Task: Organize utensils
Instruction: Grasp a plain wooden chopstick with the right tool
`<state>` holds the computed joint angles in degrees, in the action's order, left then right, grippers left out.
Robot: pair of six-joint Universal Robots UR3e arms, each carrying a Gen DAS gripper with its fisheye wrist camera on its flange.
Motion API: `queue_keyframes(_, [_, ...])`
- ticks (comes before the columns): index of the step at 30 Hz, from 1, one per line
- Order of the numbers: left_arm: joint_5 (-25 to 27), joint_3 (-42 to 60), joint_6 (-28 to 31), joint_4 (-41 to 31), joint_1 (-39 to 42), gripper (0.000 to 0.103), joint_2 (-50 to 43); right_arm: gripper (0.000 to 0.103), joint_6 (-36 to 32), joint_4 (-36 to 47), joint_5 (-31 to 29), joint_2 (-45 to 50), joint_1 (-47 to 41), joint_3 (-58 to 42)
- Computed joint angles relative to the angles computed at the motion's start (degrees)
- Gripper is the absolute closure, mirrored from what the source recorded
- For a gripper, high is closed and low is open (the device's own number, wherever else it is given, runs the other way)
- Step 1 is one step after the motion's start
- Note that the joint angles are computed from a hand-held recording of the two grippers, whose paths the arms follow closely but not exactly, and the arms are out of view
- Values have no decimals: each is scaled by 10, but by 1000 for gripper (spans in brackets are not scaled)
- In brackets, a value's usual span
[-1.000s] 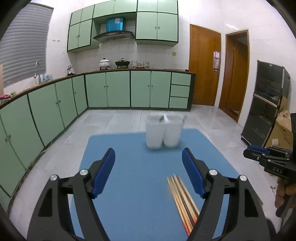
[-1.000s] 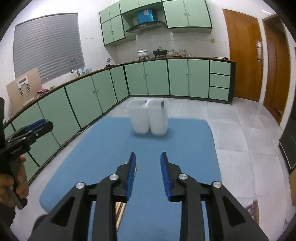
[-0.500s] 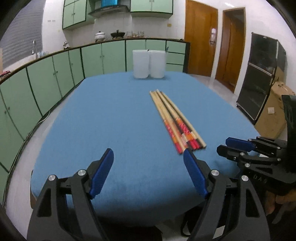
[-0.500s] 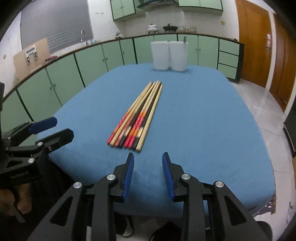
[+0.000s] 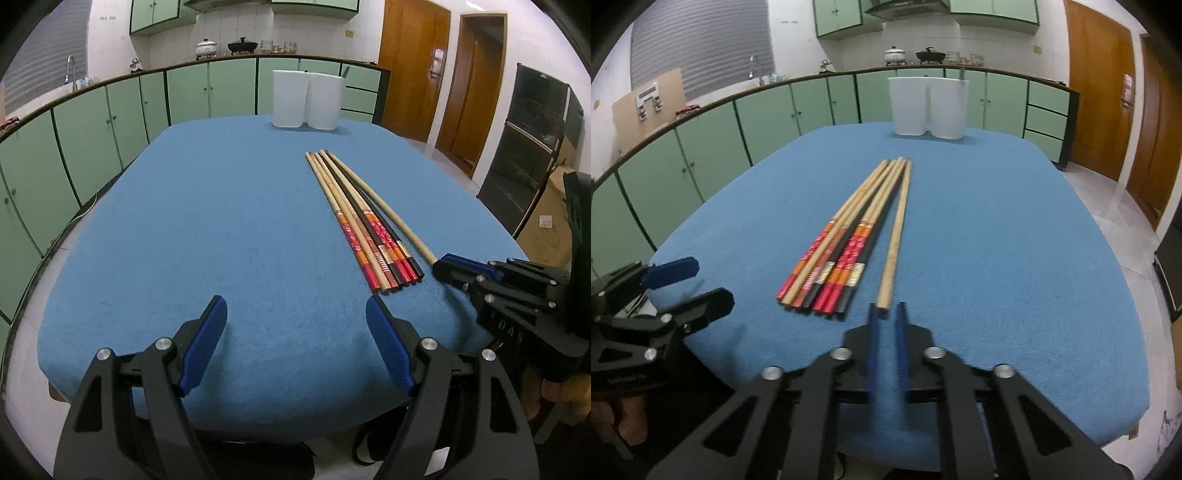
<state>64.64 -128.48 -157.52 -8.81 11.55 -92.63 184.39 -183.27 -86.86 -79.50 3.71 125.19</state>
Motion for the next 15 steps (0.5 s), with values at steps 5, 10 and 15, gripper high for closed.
queue_keyframes(5, [30,22,-10,17,-47,28,-30,103,-5,-7,14,-2,-14,5])
queue_keyframes(10, [60,44,-18,31,-77,28,-63,102,-9,-16,21,10,-17,-1])
queue_keyframes(15, [79,63,-38,45,-92,28,-85,102,-5,-21,18,12,-26,2])
